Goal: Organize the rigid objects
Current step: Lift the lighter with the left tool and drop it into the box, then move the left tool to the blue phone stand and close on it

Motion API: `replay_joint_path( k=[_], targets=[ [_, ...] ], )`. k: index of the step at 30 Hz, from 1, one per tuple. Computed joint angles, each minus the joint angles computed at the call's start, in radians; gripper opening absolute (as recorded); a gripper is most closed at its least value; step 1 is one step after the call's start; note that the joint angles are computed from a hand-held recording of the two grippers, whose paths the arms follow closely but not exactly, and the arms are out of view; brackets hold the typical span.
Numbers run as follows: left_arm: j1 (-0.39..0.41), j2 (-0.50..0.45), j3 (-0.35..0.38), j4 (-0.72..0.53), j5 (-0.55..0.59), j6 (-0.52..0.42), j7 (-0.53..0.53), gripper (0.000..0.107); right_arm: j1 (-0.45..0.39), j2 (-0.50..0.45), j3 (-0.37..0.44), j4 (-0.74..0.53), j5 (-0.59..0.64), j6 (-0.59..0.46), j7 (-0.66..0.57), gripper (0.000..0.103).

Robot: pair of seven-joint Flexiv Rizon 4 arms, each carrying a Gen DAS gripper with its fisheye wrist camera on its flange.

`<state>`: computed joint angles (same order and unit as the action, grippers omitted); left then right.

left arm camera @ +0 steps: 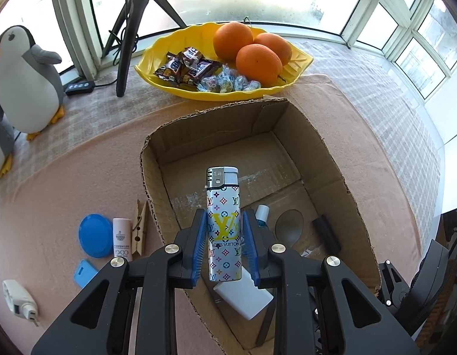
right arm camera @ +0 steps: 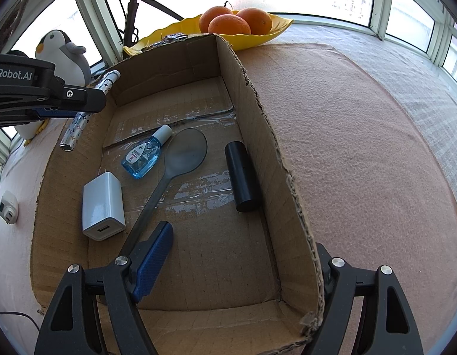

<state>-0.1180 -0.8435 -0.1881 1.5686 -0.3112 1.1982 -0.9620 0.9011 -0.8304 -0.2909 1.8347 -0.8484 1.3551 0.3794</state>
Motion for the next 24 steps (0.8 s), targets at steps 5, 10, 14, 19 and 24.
replay_joint_path(
  k=[5,10,14,19,24],
  targets=[
    [-0.008,0.011,0.002,0.022,0.008,0.062,-0.001,0.08,-0.001,0.0,0.001,0.0,-0.003,-0.001,0.002,0.076],
    [-0.003,0.013,-0.007,0.022,0.006,0.066,-0.013,0.08,-0.002,0.0,0.001,0.0,-0.006,0.0,0.005,0.076],
    [0.001,0.019,-0.013,0.032,0.009,0.079,-0.006,0.08,-0.004,0.0,0.006,-0.003,-0.005,-0.006,0.003,0.078],
    [0.009,0.04,-0.016,0.061,0.008,0.104,-0.005,0.08,-0.009,-0.001,0.014,-0.011,-0.005,-0.017,0.001,0.078],
    [0.034,0.073,-0.02,0.108,-0.005,0.126,-0.014,0.08,-0.022,-0.003,0.034,-0.027,0.002,-0.037,-0.007,0.079]
  ],
)
